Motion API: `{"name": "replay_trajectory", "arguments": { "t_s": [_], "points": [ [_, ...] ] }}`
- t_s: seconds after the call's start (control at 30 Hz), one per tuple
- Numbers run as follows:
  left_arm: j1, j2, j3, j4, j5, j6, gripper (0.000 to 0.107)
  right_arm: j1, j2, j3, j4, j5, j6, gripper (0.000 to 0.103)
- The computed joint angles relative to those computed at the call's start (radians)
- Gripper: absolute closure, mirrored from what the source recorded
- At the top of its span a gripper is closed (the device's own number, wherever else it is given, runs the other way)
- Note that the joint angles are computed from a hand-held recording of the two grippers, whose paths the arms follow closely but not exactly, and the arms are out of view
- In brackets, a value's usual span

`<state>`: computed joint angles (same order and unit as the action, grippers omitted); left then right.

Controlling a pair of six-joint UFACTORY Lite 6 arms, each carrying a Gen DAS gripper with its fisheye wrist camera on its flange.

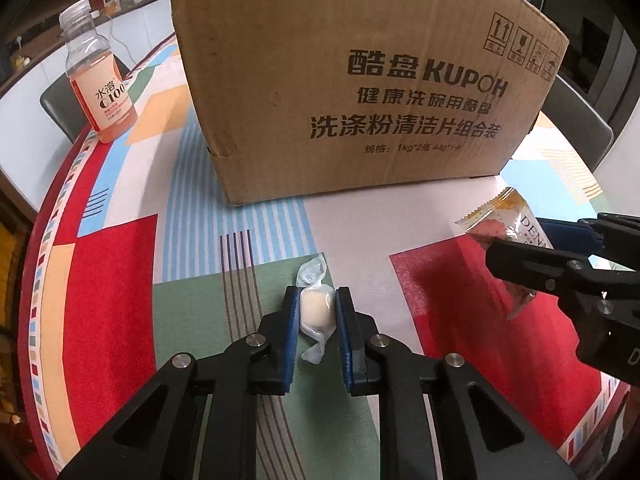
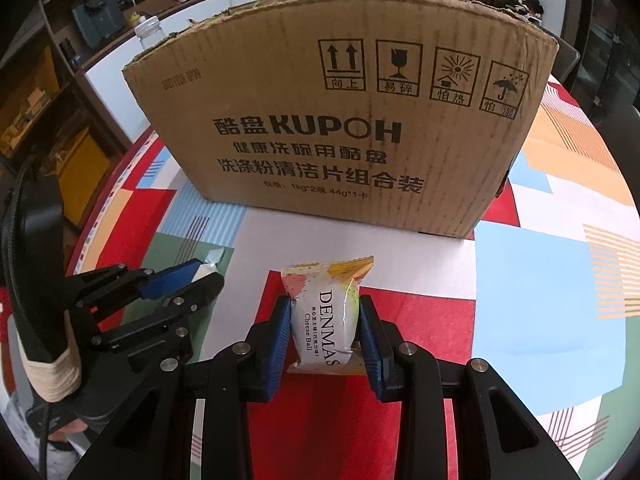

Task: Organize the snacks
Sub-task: 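Grasp the DENMAS cheese ball pack with the right tool while the left grasps the white candy, then carry the DENMAS pack and white candy over the box with both tools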

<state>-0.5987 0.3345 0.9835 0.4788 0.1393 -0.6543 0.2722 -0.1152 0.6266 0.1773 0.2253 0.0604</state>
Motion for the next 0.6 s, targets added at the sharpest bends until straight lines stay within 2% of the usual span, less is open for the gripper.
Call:
{"name": "replay_trajectory", "arguments": {
  "t_s": [0.27, 0.6],
  "points": [
    [-0.033, -0.148, -0.067, 0.075, 0.024, -0.109, 0.088, -0.023, -0.072, -0.016, 0.088, 0.038, -0.093, 0.069],
    [-0.073, -0.346, -0.091, 0.102, 0.076, -0.139, 0.088, -0.061, -0.274, -0.041, 0.107, 0.126, -0.130, 0.069]
  ]
}}
